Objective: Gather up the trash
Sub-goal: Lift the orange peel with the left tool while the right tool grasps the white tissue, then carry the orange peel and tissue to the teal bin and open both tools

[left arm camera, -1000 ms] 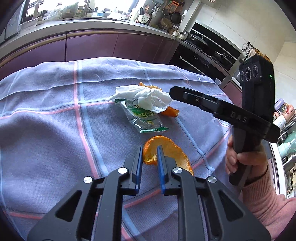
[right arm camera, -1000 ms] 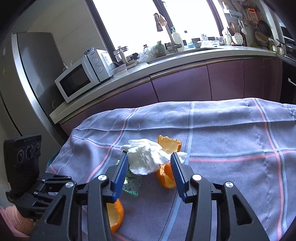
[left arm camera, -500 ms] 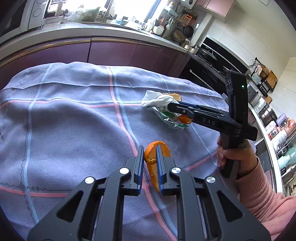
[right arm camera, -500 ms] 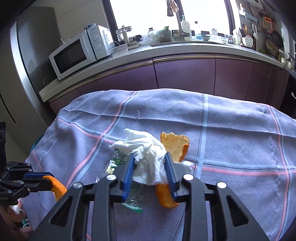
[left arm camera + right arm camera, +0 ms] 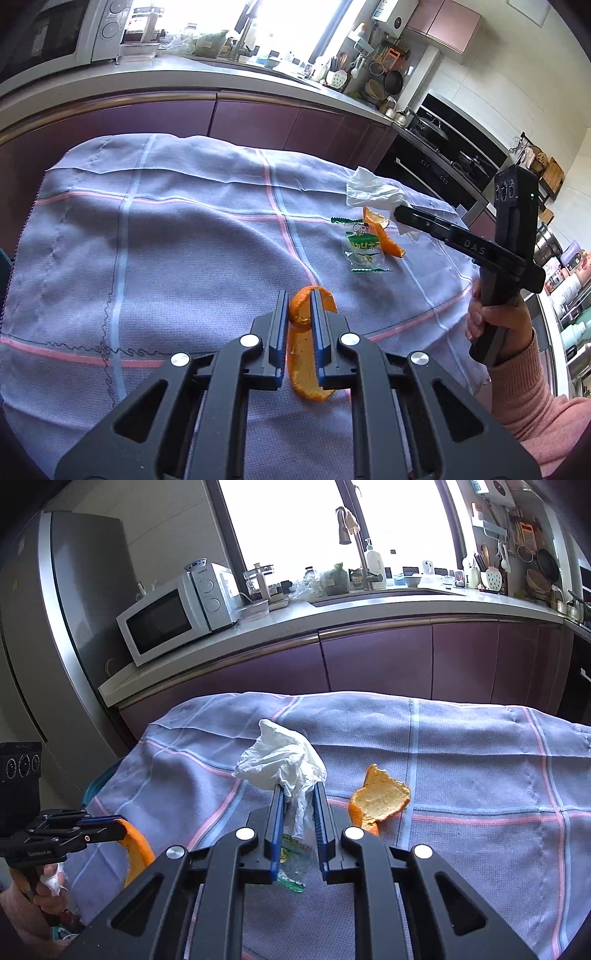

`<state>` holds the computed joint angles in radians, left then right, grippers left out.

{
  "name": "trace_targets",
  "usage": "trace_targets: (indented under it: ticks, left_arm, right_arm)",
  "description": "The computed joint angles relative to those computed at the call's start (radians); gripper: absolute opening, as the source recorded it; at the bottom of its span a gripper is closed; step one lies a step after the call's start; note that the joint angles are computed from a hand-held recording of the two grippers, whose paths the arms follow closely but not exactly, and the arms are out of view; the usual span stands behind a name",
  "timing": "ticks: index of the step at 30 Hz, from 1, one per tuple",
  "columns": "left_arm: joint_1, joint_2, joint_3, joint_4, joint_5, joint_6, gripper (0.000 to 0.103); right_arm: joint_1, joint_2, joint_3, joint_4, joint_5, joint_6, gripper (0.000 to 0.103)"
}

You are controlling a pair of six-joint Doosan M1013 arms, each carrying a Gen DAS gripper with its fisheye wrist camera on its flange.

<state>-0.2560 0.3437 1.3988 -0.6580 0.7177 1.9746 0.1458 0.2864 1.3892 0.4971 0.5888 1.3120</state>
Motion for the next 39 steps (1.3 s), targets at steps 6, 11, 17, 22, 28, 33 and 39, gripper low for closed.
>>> trace_targets:
  ticks: [6,11,17,22,28,33,39]
  left_arm:
    - [0.012,-0.025,0.032,0.041,-0.018,-0.026,0.012]
    - [0.021,-0.026,0.046,0.084,-0.006,-0.062,0.014]
    - [0.026,-0.025,0.058,0.111,-0.002,-0.081,0.015]
    - [0.031,-0.036,0.077,0.094,-0.013,-0.086,0.012]
    - [0.045,-0.063,0.11,0.04,-0.045,-0.062,0.01]
    - [0.061,-0.088,0.137,0.01,-0.069,-0.052,0.009]
    - [0.082,-0.12,0.163,0.005,-0.101,-0.058,0.009]
  right_arm:
    - [0.009,-0.015,0.02,0.104,0.009,-0.08,0.014]
    - [0.026,-0.015,0.025,0.151,0.029,-0.125,0.014]
    - [0.042,-0.001,0.016,0.178,0.057,-0.141,0.014]
    - [0.054,0.007,0.01,0.196,0.071,-0.151,0.014]
    - [0.072,0.014,0.0,0.215,0.084,-0.169,0.014]
    - [0.086,0.022,-0.012,0.235,0.095,-0.188,0.014]
    - [0.104,0.034,-0.031,0.258,0.115,-0.213,0.014]
